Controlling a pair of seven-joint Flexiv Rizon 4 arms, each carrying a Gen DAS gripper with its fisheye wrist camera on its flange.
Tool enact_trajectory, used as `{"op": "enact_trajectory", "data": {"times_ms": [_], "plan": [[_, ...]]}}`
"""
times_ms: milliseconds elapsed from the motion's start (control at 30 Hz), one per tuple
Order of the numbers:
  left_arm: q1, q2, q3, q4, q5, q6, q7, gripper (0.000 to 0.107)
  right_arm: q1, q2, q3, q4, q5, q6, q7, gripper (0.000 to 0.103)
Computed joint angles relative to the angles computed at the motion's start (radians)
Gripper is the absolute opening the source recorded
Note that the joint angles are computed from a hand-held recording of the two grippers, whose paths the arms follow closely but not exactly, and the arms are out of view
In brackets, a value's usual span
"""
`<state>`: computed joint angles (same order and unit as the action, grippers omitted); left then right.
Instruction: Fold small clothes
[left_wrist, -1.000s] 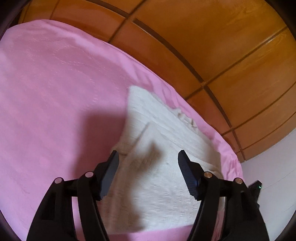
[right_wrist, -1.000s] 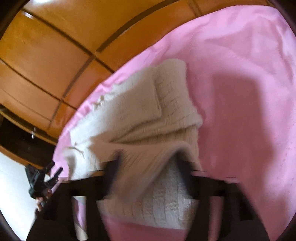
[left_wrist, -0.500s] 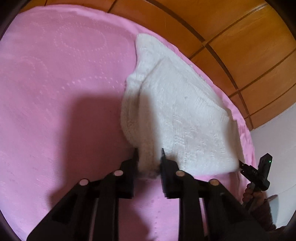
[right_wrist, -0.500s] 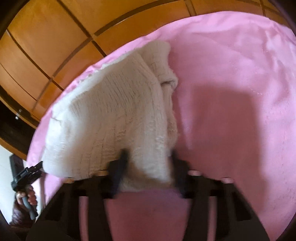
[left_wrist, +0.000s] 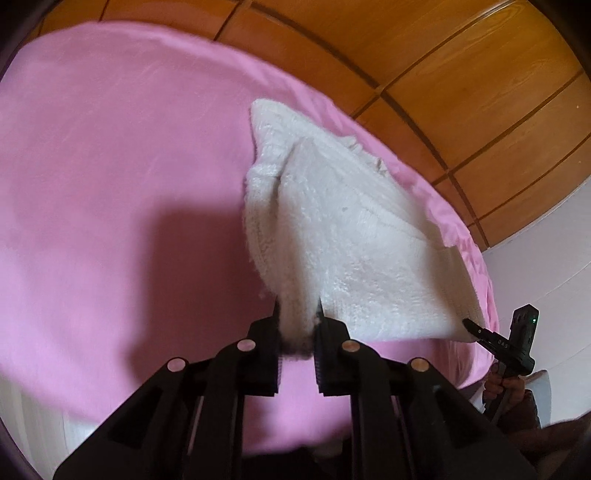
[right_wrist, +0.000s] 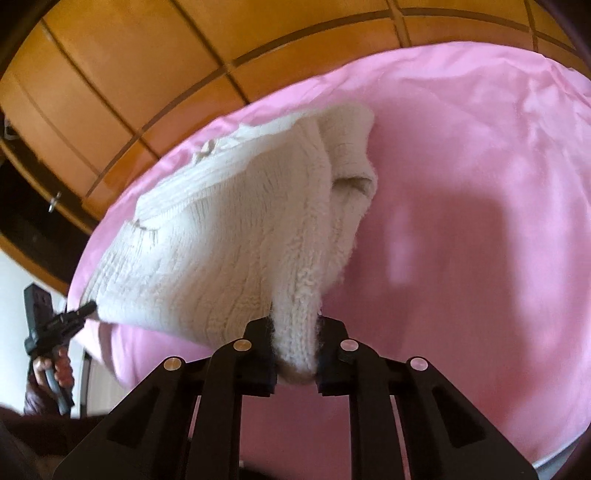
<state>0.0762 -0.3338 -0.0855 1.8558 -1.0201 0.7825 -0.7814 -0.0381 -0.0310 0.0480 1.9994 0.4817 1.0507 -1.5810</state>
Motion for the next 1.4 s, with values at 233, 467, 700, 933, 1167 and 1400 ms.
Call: {"op": "enact_trajectory", "data": {"times_ms": [233, 467, 700, 933, 1167, 1400], "plan": [[-0.025, 0.085, 0.047, 0.114, 0.078, 0.028, -0.014, 0.038, 0.011, 0.075, -0.011, 0.064, -0.034, -0.088, 0.002, 0.020], [-0.019, 0.018, 0.008, -0.016, 0.063, 0.101, 0.086, 0.052, 0.015, -0.001, -0.022, 0.037, -0.276, 0.103, 0.127, 0.066], [-0.018, -0.113, -0.038, -0.196, 0.189, 0.081, 0.058, 0.052, 0.005, -0.139, -0.022, -0.057, -0.440, 0.091, 0.177, 0.027], [-0.010, -0.141, -0.048, -0.199, 0.254, 0.109, 0.060, 0.006, -0.004, -0.126, 0.001, -0.035, -0.452, 0.086, 0.160, 0.007], [-0.010, -0.046, -0.094, -0.077, 0.121, 0.301, 0.220, 0.005, 0.006, -0.070, -0.005, -0.003, -0.518, 0.128, 0.181, 0.005], [-0.014, -0.034, -0.091, -0.121, -0.031, 0.306, 0.246, 0.005, 0.004, -0.046, -0.019, -0.039, -0.541, 0.212, 0.192, 0.004]]}}
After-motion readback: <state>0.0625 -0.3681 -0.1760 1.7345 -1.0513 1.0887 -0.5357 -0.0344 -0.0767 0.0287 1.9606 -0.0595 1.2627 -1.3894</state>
